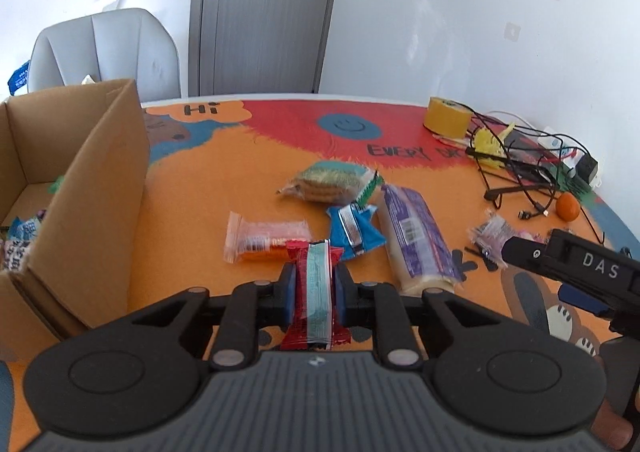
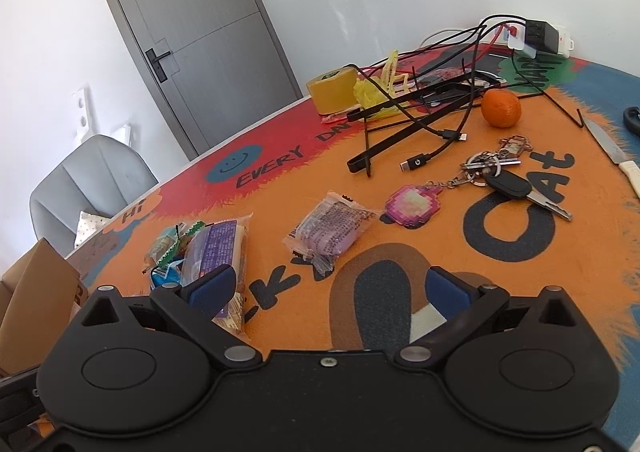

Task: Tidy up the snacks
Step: 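Grasp the red-white bar with the left gripper while the right grasps the clear printed packet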

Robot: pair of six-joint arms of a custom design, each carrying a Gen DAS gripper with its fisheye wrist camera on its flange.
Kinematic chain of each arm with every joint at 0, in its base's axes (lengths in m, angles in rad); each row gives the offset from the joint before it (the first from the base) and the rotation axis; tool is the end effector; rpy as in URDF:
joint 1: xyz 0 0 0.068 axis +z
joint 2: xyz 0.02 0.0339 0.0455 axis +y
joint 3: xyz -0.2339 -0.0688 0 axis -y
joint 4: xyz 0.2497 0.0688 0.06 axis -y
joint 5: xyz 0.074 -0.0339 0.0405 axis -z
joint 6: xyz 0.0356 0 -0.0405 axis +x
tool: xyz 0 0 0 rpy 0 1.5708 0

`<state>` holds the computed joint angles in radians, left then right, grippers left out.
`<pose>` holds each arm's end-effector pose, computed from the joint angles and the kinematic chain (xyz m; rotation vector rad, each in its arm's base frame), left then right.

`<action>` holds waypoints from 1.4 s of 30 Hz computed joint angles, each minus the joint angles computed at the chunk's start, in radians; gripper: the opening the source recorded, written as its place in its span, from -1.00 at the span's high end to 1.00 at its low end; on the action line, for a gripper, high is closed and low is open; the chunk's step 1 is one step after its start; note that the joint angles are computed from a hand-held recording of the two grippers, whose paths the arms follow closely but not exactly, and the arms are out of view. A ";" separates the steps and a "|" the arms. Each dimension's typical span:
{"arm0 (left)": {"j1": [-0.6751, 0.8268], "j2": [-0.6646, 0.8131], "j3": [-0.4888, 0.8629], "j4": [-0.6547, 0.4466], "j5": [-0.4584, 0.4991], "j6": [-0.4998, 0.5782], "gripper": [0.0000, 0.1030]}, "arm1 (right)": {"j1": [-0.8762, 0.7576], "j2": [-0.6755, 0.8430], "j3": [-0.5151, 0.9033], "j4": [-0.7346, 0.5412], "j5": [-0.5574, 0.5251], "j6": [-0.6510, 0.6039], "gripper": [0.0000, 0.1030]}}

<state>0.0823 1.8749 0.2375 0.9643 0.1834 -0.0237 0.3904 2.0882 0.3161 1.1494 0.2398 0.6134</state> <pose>0.2183 0.0115 0.0156 -0.0195 2.2362 -0.1738 0.2185 0.0808 -0.0032 0.3774 2.1570 0.3086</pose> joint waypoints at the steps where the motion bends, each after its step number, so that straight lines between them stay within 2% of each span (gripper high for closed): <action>1: 0.004 -0.003 0.001 0.003 -0.003 -0.002 0.64 | -0.001 -0.002 0.009 -0.010 0.001 -0.003 -0.99; 10: 0.034 0.005 0.062 -0.042 -0.013 -0.027 0.64 | -0.030 -0.017 0.112 -0.146 0.025 -0.003 -0.98; 19: 0.036 -0.023 0.086 -0.084 -0.002 -0.035 0.64 | -0.023 0.003 0.261 -0.340 0.107 0.015 -0.97; 24: 0.038 -0.037 0.074 -0.076 -0.009 -0.034 0.64 | -0.021 0.050 0.348 -0.439 0.125 0.014 -0.87; 27: 0.041 -0.033 0.078 -0.070 -0.023 -0.047 0.64 | 0.007 0.053 0.362 -0.481 0.183 0.004 -0.84; 30: 0.039 -0.022 0.088 -0.069 -0.044 -0.060 0.64 | 0.015 0.042 0.333 -0.464 0.203 0.009 -0.59; 34: 0.033 -0.028 0.087 -0.076 -0.050 -0.060 0.64 | 0.031 0.031 0.299 -0.451 0.237 0.006 0.08; 42: 0.046 -0.124 0.015 -0.072 -0.021 -0.044 0.64 | 0.031 -0.023 0.161 -0.311 0.170 0.079 0.15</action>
